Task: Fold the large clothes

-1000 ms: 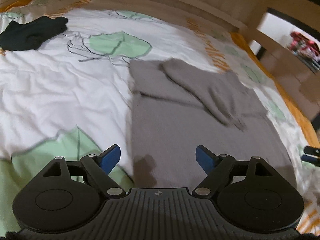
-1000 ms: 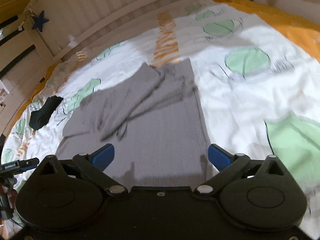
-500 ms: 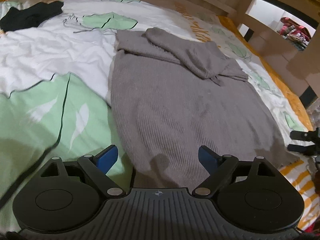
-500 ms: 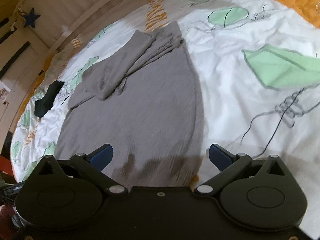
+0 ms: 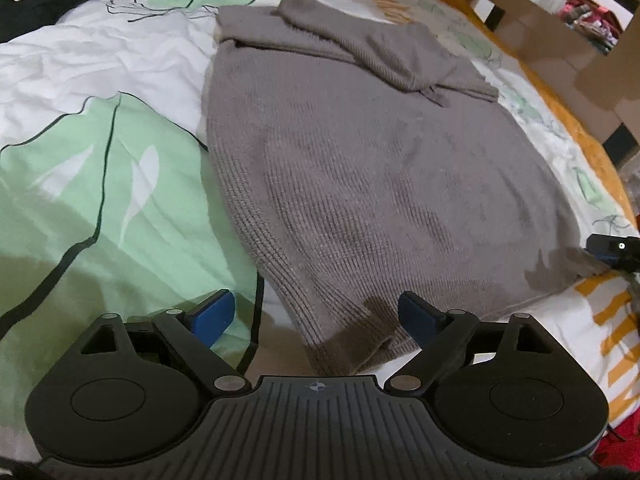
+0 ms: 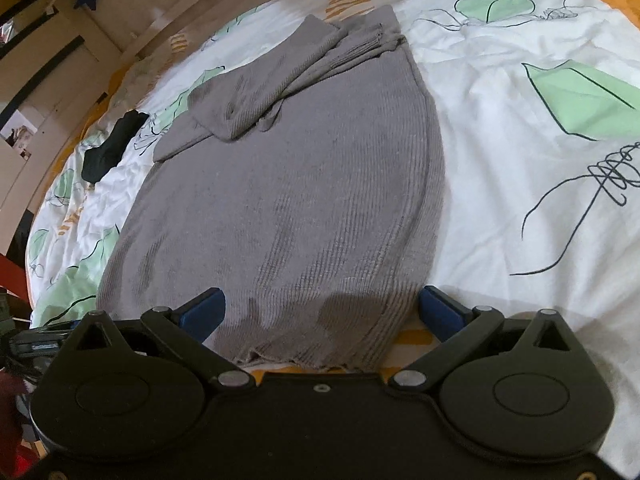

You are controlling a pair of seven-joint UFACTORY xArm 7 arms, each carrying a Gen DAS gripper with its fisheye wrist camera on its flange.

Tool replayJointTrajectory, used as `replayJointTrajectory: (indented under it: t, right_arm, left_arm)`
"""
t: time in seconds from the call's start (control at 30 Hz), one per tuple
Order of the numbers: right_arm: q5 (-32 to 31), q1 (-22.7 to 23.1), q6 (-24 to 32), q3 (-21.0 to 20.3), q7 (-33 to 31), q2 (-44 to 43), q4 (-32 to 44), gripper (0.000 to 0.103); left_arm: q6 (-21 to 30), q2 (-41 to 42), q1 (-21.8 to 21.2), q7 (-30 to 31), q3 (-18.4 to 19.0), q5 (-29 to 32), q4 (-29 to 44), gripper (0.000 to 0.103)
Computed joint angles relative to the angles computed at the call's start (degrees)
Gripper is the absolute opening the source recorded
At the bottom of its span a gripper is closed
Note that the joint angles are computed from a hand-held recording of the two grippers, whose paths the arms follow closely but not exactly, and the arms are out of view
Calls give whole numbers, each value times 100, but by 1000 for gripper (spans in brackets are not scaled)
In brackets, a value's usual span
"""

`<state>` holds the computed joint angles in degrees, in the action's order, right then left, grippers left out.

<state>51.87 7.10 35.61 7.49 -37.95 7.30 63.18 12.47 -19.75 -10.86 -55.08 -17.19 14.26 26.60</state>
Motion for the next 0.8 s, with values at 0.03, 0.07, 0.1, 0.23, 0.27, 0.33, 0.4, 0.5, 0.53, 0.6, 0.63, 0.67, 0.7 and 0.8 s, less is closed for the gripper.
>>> replayJointTrajectory:
  t: [0.03, 0.07, 0.1, 0.23, 0.27, 0.33, 0.4, 0.5, 0.53, 0.6, 0.63, 0.67, 0.7, 0.8]
  right_arm:
    - [-12, 0, 14, 2, -16, 0, -1, 103]
    - [-27, 2, 17, 4, -46, 0, -5, 103]
    - [-38, 4, 25, 6, -69, 7, 0, 103]
    - [-160, 24, 41, 15, -125, 10, -10, 103]
    - [-173, 28, 48, 18, -140, 1, -18, 103]
    - [-149, 17, 92, 17, -196, -8, -26, 103]
    - [-117, 12, 124, 11, -228, -20, -36, 103]
    - [-126, 6, 183, -4, -221, -2, -5, 103]
    - [-138, 2, 215, -8, -217, 4, 11, 103]
    - [-66, -28, 297, -15, -250, -5, 27, 103]
    - [6, -46, 352, -17, -278, -7, 39, 103]
    - [111, -88, 467, -32, -344, -8, 62, 103]
    - [179, -108, 525, -44, -355, -13, 77, 101]
    - [76, -112, 518, -103, -98, -46, 83, 78]
  left_arm:
    - [-51, 45, -75, 88, 76, -60, -1, 95]
    - [-48, 53, -82, 109, 80, -71, -5, 95]
    - [-28, 73, -81, 121, 78, -77, 8, 95]
    - [-41, 117, -141, 206, 149, -154, 26, 99]
    - [-52, 124, -161, 233, 167, -184, 20, 99]
    - [-34, 154, -166, 259, 174, -218, 46, 99]
    - [-12, 190, -186, 280, 179, -254, 87, 100]
    - [32, 204, -154, 218, 127, -214, 126, 100]
    - [1, 201, -146, 205, 130, -203, 117, 100]
    - [-149, 135, -126, 146, 131, -208, 22, 98]
    - [-214, 100, -96, 98, 113, -210, -16, 94]
    - [-261, 59, -57, 45, 89, -212, -53, 92]
    - [-337, 8, -41, 1, 87, -242, -114, 91]
    - [-528, -67, -41, -17, 107, -376, -219, 79]
